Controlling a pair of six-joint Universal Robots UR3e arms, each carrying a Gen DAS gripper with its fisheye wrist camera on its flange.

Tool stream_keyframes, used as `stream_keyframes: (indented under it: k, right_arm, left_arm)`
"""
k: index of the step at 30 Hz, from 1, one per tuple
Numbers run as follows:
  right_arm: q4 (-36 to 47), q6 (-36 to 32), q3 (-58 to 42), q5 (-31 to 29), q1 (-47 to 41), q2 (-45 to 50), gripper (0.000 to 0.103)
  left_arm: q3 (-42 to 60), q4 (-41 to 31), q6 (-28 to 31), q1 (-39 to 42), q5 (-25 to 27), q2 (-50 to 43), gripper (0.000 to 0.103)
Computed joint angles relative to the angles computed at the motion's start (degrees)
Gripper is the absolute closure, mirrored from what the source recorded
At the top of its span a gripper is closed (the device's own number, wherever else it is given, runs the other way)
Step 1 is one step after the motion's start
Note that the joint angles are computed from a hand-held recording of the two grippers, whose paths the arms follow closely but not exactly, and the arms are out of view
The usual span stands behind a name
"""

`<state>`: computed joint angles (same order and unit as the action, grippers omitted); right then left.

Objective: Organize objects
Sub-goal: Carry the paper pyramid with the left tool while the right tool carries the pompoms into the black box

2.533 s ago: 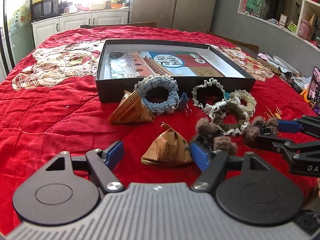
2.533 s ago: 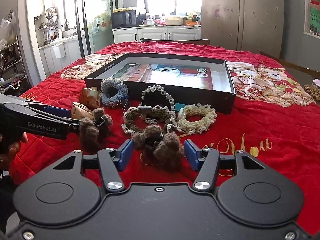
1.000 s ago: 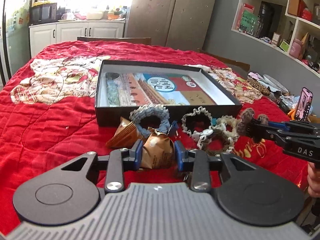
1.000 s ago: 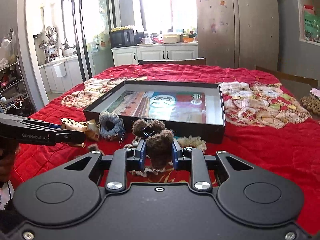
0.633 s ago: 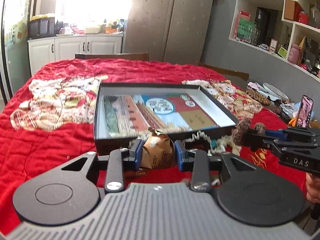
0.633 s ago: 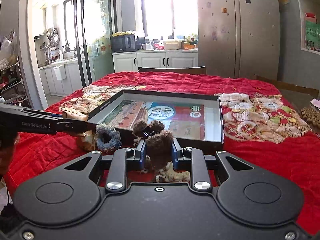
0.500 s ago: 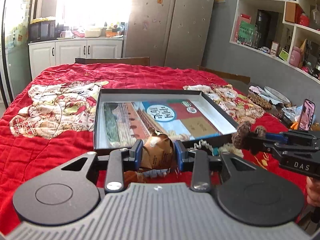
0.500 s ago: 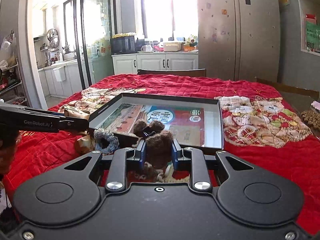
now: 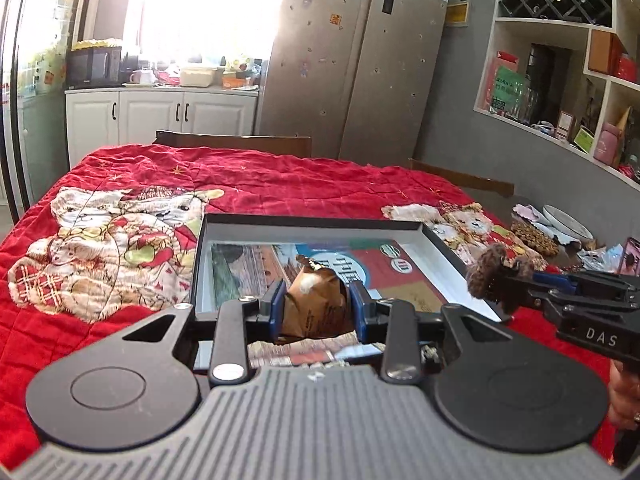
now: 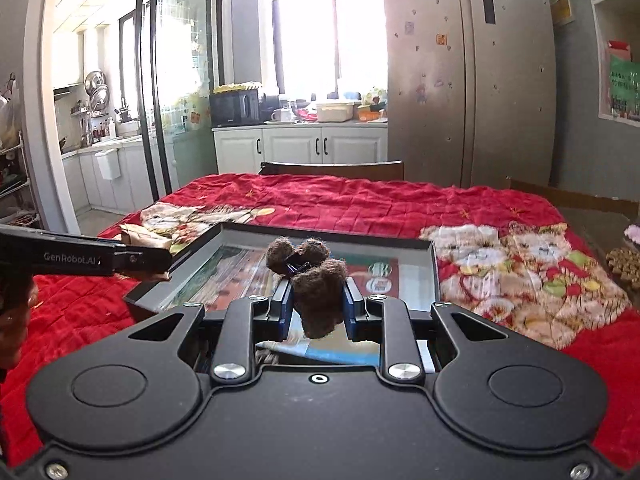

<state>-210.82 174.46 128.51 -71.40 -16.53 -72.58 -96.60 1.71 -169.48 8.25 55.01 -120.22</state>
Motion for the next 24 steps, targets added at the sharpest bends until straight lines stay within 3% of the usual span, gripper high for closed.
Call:
stream_keyframes:
  k: [24]
  right_arm:
    - [13.3,1.6,-31.8,-6.8,5.6,20.5,0.079]
  left_arm:
    - [33.0,-12.3,-4.1,-7.3,9.7,-19.6,0.066]
